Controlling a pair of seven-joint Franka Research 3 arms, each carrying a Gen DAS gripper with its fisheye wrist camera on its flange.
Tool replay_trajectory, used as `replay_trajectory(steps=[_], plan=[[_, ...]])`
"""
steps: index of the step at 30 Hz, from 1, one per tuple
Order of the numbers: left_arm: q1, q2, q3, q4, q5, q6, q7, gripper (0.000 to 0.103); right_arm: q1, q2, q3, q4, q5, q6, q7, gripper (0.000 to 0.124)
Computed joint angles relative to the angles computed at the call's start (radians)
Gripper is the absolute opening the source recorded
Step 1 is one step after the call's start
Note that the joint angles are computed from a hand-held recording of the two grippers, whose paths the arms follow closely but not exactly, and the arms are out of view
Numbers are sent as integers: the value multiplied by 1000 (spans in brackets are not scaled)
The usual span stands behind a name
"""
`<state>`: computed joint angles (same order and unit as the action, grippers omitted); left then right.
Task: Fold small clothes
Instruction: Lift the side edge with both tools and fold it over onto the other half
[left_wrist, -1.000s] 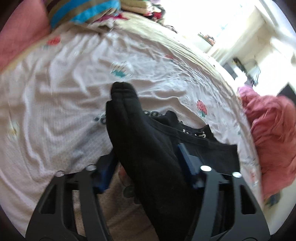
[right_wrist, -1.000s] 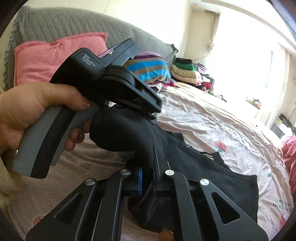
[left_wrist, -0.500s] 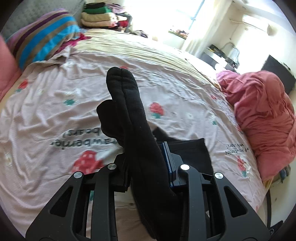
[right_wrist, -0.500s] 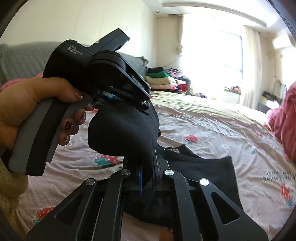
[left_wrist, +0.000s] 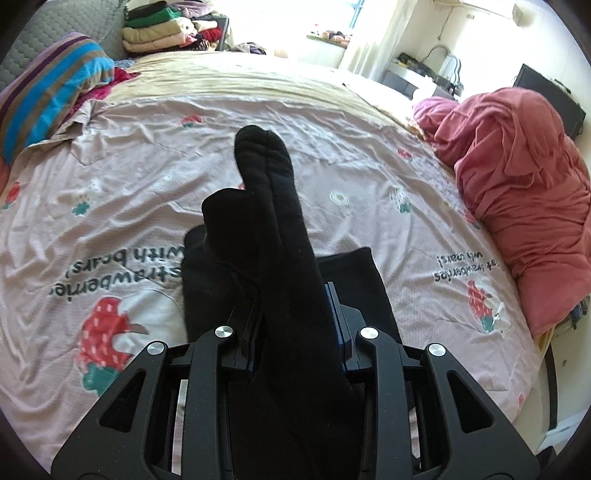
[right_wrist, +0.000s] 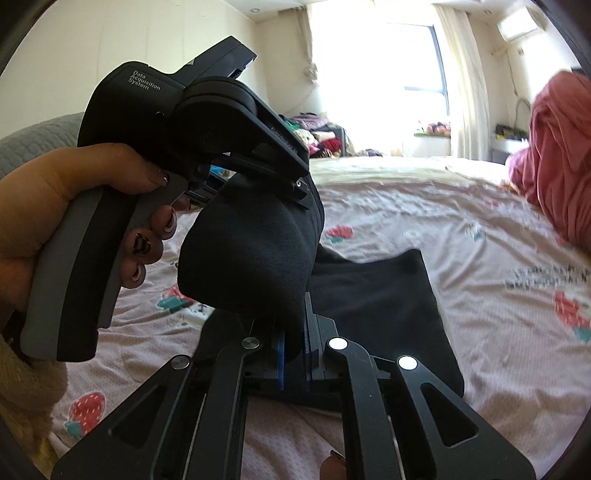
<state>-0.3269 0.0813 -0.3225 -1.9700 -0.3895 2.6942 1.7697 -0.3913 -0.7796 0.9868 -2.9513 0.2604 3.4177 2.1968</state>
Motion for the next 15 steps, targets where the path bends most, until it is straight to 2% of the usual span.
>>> replay_trajectory(steps=[8, 10, 15], plan=[[-25, 84, -22, 62, 104, -29, -97, 21, 91, 85, -118, -40, 36, 16, -3, 6], [-30, 106, -29, 75, 125, -33, -120, 23, 133, 115, -168, -51, 53, 23, -12, 6], [-23, 144, -58, 91, 116, -28, -133, 34, 303, 207, -370, -80, 90, 56, -40, 8]])
